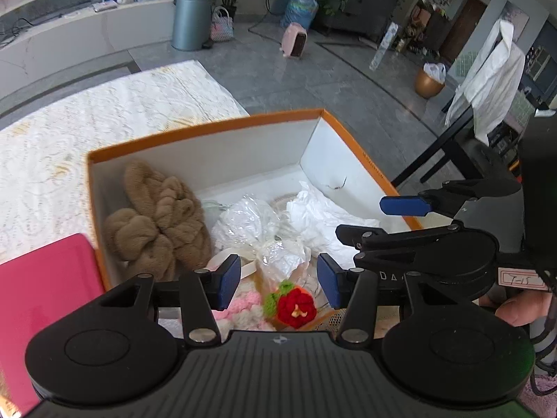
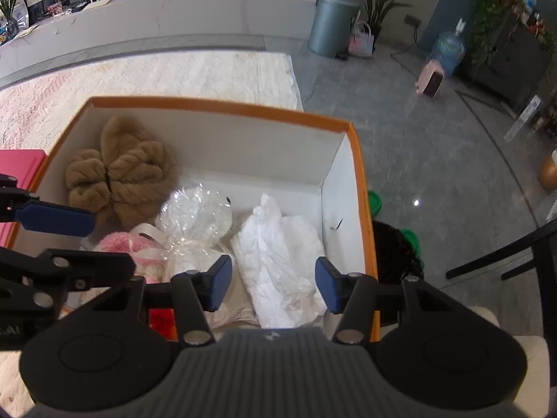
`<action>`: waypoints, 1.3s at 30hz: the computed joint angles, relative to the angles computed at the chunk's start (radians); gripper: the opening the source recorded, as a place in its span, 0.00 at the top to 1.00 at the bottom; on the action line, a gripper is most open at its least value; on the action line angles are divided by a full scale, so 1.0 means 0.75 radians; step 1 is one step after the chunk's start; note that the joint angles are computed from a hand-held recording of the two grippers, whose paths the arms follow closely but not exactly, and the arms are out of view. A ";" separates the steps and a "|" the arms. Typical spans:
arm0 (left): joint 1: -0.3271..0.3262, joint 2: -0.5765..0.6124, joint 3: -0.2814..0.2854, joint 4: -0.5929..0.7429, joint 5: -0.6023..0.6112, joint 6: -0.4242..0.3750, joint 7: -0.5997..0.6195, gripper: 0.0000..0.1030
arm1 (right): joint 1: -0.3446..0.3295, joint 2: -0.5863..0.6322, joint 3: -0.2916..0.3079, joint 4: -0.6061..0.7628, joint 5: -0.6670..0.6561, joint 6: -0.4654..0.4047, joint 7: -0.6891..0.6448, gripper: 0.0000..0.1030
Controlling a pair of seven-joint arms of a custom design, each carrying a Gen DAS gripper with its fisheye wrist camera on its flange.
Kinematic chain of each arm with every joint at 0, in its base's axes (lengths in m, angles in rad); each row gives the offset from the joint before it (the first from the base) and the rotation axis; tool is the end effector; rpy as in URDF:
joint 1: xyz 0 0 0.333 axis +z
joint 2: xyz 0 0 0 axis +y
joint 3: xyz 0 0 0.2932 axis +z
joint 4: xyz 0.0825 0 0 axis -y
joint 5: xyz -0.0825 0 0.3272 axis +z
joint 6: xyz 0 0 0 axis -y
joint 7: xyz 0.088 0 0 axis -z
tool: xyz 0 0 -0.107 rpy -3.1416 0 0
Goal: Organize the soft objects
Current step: 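Return both grippers to the sponge and snack packet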
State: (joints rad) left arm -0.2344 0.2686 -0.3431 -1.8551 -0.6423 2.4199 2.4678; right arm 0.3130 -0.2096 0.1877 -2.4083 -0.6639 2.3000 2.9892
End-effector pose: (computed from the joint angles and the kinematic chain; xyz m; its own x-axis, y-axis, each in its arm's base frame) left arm 0.5040 -0.3138 0.4251 -0.8616 -0.4375 0.2574 -0.5036 0.6731 -0.5417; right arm 0.3865 0.1983 0.4165 -0.4952 -0.8615 0.1123 -0.7697 0.3752 -0.5165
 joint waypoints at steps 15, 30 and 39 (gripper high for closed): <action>0.073 -0.313 0.132 -0.326 -0.448 0.210 0.335 0.44 | 0.156 0.116 0.135 0.215 -0.323 -0.158 0.528 0.40; 0.215 -0.342 0.288 -0.409 -0.435 0.316 0.273 0.48 | 0.431 0.564 -0.007 0.675 -0.578 -0.037 0.806 0.40; 0.363 -0.264 0.326 -0.387 -0.314 0.244 0.232 0.50 | 0.570 0.798 -0.120 0.944 -0.527 0.035 0.609 0.47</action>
